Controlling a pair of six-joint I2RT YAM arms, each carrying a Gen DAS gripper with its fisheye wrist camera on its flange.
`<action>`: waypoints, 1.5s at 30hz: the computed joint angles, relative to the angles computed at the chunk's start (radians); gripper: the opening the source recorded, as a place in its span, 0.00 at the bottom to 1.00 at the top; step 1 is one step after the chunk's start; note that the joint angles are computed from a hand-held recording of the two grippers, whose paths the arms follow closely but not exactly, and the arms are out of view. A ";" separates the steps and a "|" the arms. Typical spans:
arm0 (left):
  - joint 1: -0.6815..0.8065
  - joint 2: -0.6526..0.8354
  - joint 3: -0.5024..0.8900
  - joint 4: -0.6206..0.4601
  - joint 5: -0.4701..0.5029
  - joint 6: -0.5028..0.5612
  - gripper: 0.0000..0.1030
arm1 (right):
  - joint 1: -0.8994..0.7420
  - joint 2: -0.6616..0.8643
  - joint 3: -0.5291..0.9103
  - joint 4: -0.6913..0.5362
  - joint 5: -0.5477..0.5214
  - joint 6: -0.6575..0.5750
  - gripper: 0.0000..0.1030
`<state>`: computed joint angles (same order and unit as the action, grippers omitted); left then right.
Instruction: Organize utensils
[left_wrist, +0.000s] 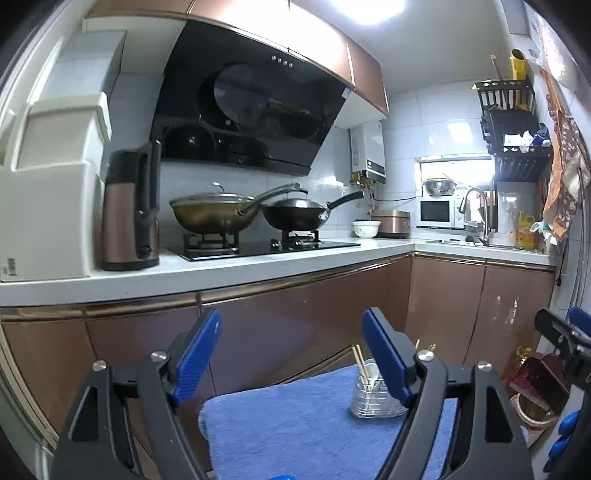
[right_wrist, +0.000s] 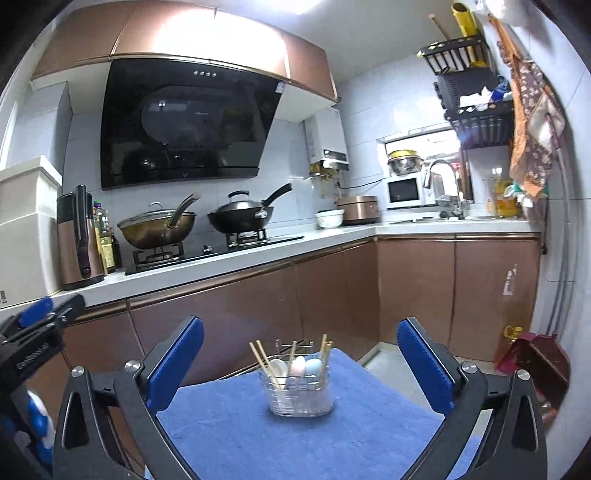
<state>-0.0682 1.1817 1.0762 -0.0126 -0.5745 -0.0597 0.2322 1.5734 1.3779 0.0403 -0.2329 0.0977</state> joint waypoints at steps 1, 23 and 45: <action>-0.011 -0.019 -0.013 0.000 -0.019 0.008 0.77 | -0.007 -0.015 -0.014 0.001 0.002 0.001 1.00; -0.064 -0.227 -0.110 -0.121 -0.046 -0.027 0.78 | -0.048 -0.291 -0.240 0.015 0.099 -0.042 1.00; -0.081 -0.276 -0.151 -0.108 -0.040 -0.016 0.78 | -0.078 -0.324 -0.273 0.009 0.073 -0.032 1.00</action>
